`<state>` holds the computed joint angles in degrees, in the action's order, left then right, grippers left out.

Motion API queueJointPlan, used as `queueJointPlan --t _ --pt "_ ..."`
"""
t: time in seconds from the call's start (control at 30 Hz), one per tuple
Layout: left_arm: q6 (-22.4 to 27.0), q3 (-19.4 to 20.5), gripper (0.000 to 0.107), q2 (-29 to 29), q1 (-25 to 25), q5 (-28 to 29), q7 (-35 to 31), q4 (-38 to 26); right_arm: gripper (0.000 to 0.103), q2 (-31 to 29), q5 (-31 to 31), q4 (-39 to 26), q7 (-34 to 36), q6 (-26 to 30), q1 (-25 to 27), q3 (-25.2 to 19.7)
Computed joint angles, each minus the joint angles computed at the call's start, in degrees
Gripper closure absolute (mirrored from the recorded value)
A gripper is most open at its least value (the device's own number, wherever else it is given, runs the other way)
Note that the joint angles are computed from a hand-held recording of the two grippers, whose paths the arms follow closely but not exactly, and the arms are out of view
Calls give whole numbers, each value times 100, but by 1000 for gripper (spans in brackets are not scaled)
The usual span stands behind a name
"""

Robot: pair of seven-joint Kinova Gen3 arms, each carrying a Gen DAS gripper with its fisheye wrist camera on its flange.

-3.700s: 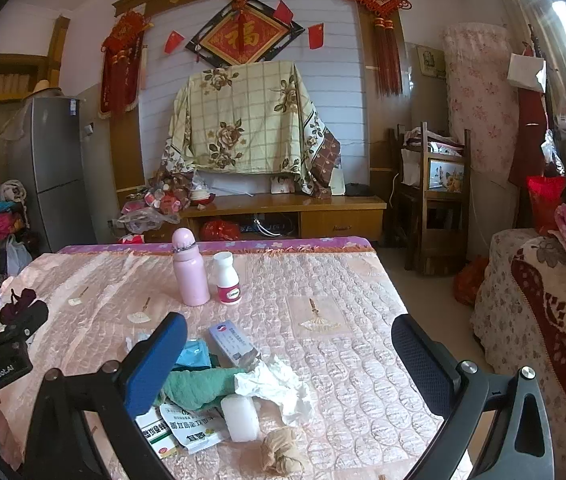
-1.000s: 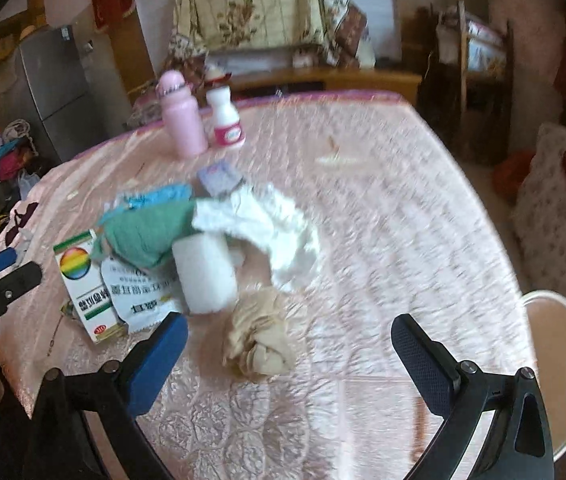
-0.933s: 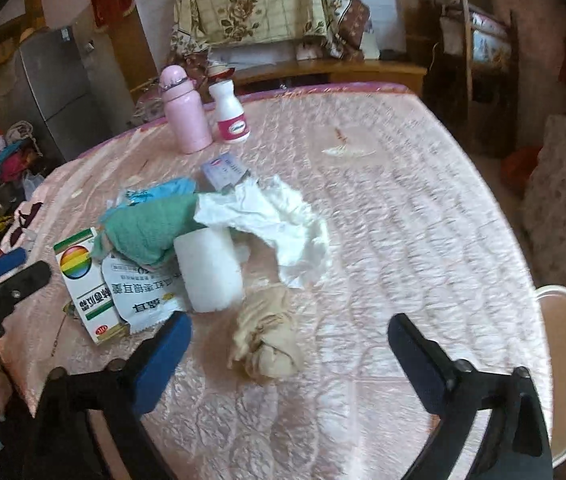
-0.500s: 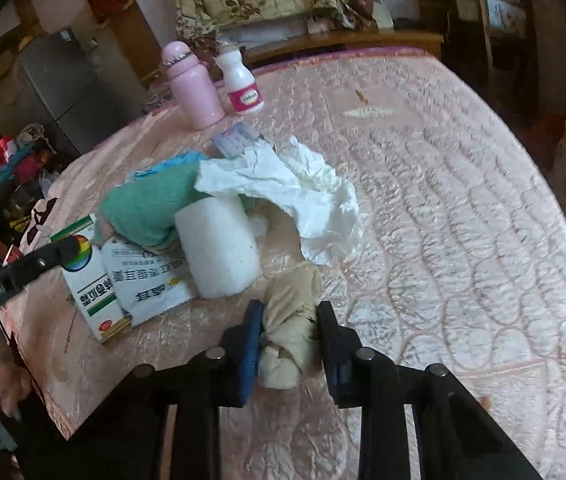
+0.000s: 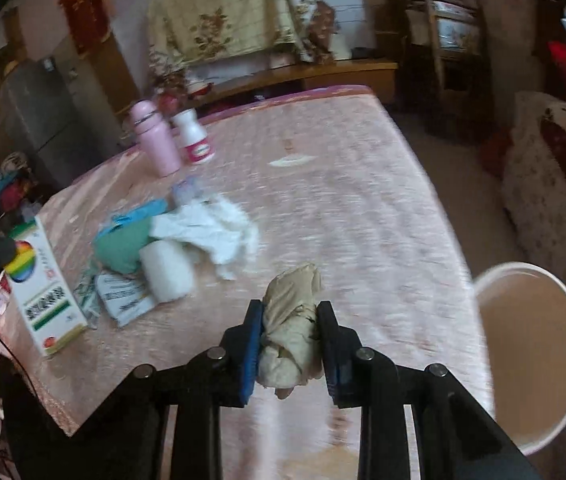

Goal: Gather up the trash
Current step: 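Carry the cloth ball to the white bucket and open the right gripper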

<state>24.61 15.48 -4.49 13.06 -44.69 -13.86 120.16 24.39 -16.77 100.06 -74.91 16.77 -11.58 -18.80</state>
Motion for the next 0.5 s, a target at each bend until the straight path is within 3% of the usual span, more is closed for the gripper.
queueJointPlan --t 0.13,0.23,0.5 --pt "-323 12 73 764 312 -393 203 -567 74 -117 133 115 -206 75 46 424" --pt "-715 -12 73 1457 429 -104 -182 -1123 74 -92 192 128 -302 170 250 612" --pt "-891 -109 72 2937 890 469 -954 -2589 74 63 565 -15 -829 396 521 1312"
